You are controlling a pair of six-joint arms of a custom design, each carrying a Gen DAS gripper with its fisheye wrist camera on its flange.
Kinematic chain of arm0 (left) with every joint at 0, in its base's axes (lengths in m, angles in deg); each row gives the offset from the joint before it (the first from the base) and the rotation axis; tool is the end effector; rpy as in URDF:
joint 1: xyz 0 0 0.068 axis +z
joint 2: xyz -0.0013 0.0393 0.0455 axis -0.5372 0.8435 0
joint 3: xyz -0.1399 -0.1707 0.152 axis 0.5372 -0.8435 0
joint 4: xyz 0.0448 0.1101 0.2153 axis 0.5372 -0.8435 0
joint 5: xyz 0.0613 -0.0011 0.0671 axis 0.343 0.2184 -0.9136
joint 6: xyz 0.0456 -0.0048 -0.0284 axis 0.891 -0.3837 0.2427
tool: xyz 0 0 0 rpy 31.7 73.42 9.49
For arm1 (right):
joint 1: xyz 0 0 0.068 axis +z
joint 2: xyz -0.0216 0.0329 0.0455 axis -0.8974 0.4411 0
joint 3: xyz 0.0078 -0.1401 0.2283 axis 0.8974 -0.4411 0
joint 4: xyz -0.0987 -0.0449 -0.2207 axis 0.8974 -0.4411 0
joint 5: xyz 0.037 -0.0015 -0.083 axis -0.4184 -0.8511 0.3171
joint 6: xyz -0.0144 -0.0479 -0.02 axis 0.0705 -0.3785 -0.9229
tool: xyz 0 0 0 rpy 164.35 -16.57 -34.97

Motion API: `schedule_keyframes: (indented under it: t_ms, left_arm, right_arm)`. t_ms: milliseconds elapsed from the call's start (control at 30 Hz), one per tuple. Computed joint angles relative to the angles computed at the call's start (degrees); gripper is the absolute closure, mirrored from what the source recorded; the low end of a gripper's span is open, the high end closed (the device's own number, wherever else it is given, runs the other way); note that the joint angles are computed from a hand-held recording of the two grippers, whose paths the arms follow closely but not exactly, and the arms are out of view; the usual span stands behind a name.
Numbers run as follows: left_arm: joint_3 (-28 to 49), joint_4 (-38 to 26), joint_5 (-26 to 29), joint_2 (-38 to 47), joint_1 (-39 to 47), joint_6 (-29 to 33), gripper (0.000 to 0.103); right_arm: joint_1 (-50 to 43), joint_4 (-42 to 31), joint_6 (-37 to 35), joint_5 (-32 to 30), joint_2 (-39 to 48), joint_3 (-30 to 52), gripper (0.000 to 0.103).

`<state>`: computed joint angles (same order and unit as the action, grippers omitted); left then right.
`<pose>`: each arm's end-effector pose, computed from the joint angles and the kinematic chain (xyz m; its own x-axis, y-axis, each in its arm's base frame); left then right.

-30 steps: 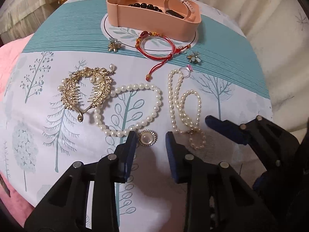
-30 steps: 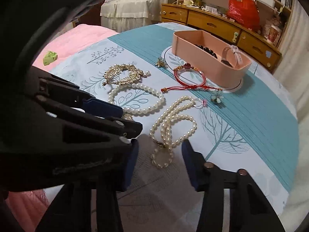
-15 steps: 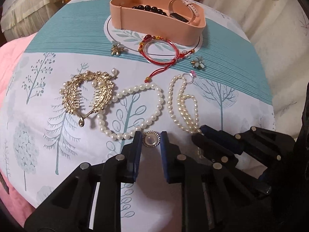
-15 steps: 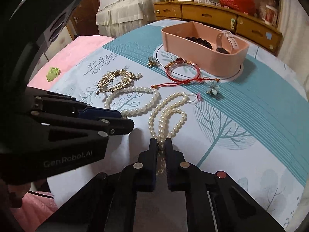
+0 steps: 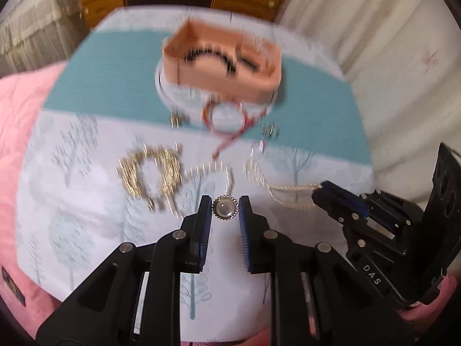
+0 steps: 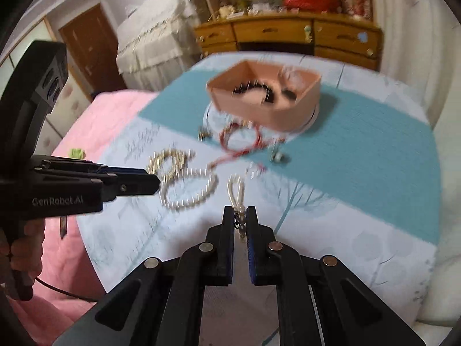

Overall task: Organize jewelry
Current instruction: 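Grasp the pearl necklace with the right tool while the left tool grasps the bracelet's round charm, then lower both held pearl pieces into the pink tray and open both tools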

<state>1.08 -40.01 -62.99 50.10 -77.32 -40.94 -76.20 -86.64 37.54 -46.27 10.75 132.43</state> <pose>0.1987 -0.1891 0.3410 -0.9046 -0.1917 -0.3808 -0.1049 0.9658 -0.2372 0.2033 -0.0248 0.3057 -0.7435 -0.3797 -0.5505 -0.5697 0.7907 0.2241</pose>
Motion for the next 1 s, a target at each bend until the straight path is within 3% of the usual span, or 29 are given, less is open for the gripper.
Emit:
schedule_keyframes:
  t_ms: [100,300,533,667,800,933,1000]
  left_arm:
    - [6.2,-3.3,0.0,0.2,3.2,4.3,0.087]
    - [25.9,-12.6,-0.8,7.6,11.5,16.4,0.087]
    - [50.6,-18.3,5.9,20.0,23.4,29.3,0.087]
    - [59.9,-17.8,10.9,26.9,27.9,33.5,0.087]
    - [50.7,-6.5,16.5,26.7,30.3,35.1,0.087]
    - [38.3,3.8,17.4,26.1,30.2,35.7,0.085]
    - [36.4,3.7,14.2,27.6,29.3,34.8,0.082]
  right_arm:
    - [0.0,-1.9,3.1,-1.3,1.0,7.3,0.096]
    - [3.8,-1.7,12.6,-1.8,5.5,23.8,0.096]
    - [12.3,2.2,23.3,4.8,14.3,43.0,0.096]
    - [17.5,3.8,27.5,9.4,19.9,51.7,0.096]
    - [22.9,8.9,30.1,15.8,21.9,50.3,0.096]
    - [27.0,19.8,32.4,21.5,20.8,36.6,0.09]
    - [29.7,21.7,33.2,28.5,22.8,32.9,0.061]
